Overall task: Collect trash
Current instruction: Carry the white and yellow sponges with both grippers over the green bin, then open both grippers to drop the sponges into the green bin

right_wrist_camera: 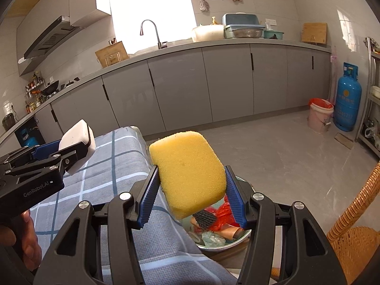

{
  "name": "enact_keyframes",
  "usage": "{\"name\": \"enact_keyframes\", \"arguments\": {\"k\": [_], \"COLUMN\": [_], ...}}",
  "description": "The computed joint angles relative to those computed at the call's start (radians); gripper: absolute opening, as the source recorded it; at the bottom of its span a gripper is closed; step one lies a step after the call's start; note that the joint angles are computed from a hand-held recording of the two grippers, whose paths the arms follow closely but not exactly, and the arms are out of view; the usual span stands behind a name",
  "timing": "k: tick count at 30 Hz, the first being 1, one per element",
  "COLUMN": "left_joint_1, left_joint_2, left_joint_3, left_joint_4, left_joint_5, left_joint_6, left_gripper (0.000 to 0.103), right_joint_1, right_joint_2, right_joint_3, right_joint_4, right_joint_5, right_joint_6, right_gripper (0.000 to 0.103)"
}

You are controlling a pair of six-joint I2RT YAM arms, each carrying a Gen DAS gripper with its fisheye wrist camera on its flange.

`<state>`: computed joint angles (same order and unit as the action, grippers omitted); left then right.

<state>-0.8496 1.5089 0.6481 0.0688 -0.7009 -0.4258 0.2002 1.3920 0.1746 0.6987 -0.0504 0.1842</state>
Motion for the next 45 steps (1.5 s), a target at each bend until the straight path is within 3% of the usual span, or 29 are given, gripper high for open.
{"name": "enact_keyframes", "arguments": {"k": [19, 34, 40, 42, 45], "left_joint_1": [0.009, 0.059, 0.086, 0.087, 0.092], "left_joint_2": [0.243, 0.414, 0.466, 0.475, 0.495], "left_joint_3": [0.199, 0.326, 0.346, 0.347, 0.356], "left_joint_4": [0.072, 0.083, 0.096, 0.100, 0.095], "left_joint_5": [0.060, 0.147, 0.170, 0.171, 0.188], "left_joint_6": [0.083, 0.107, 0.123, 0.121, 0.119], "left_gripper": [0.057, 0.059, 0.063, 0.070, 0.075], "right_joint_1": [-0.174, -0.206, -0.215, -0.218, -0.225], "right_joint_2": [0.199, 0.399, 0.493, 0.519, 0.546], "right_joint_3": [0.138, 0.270, 0.335, 0.344, 0.347], "right_joint_4": [0.012, 0.021, 0.028, 0.049, 0.073], "right_joint_5": [-0.106, -0.126, -0.134, -0.136, -0.131], "right_joint_6": [-0.099, -0.139, -0.149, -0.147, -0.132], "right_gripper": [0.055, 0.055, 0.056, 0.058, 0.069]}}
